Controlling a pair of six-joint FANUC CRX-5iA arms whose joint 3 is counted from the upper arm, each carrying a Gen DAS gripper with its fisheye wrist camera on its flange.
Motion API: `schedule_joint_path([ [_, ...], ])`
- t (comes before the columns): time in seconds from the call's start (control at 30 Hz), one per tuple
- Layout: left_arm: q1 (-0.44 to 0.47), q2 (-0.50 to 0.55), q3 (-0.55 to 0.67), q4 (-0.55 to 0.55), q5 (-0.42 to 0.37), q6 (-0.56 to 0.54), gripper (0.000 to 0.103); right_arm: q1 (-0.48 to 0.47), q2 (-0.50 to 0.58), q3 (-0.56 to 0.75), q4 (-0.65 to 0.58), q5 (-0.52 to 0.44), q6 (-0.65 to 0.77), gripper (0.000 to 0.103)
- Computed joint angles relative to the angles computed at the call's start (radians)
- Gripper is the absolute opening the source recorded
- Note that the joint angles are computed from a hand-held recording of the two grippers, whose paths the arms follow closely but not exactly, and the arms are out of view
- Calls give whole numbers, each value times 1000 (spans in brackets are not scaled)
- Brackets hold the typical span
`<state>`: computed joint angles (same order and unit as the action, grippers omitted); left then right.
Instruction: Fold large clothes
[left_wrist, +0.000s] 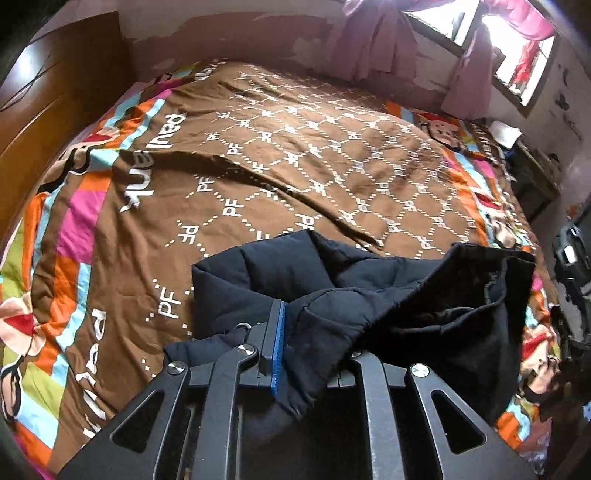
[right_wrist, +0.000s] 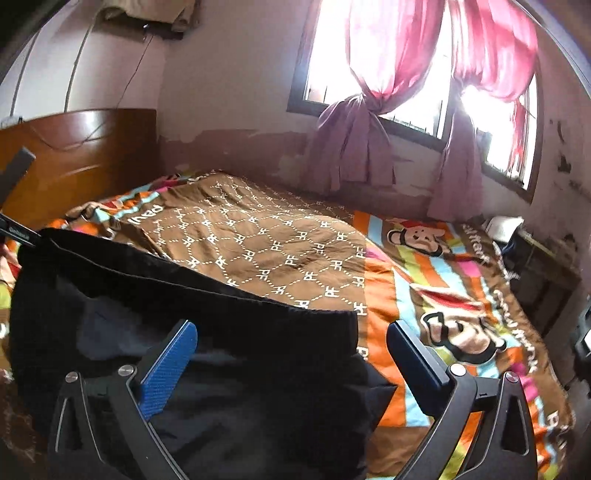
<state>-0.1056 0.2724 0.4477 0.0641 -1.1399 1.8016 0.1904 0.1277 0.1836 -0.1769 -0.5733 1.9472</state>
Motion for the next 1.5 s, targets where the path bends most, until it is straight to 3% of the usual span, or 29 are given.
schedule_joint_path([
  [0.13, 24, -3, 9, 71, -44, -91, 16, -3, -16, -13, -28, -33, 28, 103],
  [0.27, 6, -5, 30, 21, -81, -107, 23, -6, -33, -34, -51, -55, 66, 103],
  [0.33, 2, -27, 16, 1, -60, -95, 42, -13, -35, -28, -75, -90, 86, 103],
  [0.37, 8, -45, -5, 15, -33, -95, 57, -21, -35, -20, -100, -115, 106, 103],
  [0.4, 18, -59, -22, 39, -7, -100, 63, -31, -35, -13, -124, -141, 122, 103],
  [0.5, 36, -80, -37, 87, 34, -114, 69, -40, -39, -14, -140, -169, 129, 103],
  [0.6, 16, -108, -55, 40, 85, -103, 75, -42, -56, -40, -152, -168, 120, 103],
  [0.77, -53, -207, -230, -20, 268, -125, 78, -79, -66, -35, -289, -252, 125, 103],
  [0.87, -87, -250, -358, 19, 356, -238, 78, -106, -70, -28, -389, -331, 134, 103],
  [1.07, -150, -246, -472, -15, 381, -298, 78, -89, -79, -64, -437, -373, 160, 103],
  [1.2, -147, -232, -510, -49, 423, -266, 78, -50, -61, -81, -410, -343, 120, 103],
  [1.37, -108, -196, -534, 49, 493, -372, 79, 68, -48, -157, -152, -160, -119, 103],
  [1.5, -87, -149, -498, 74, 531, -378, 81, 89, -14, -149, -55, -105, -263, 103],
])
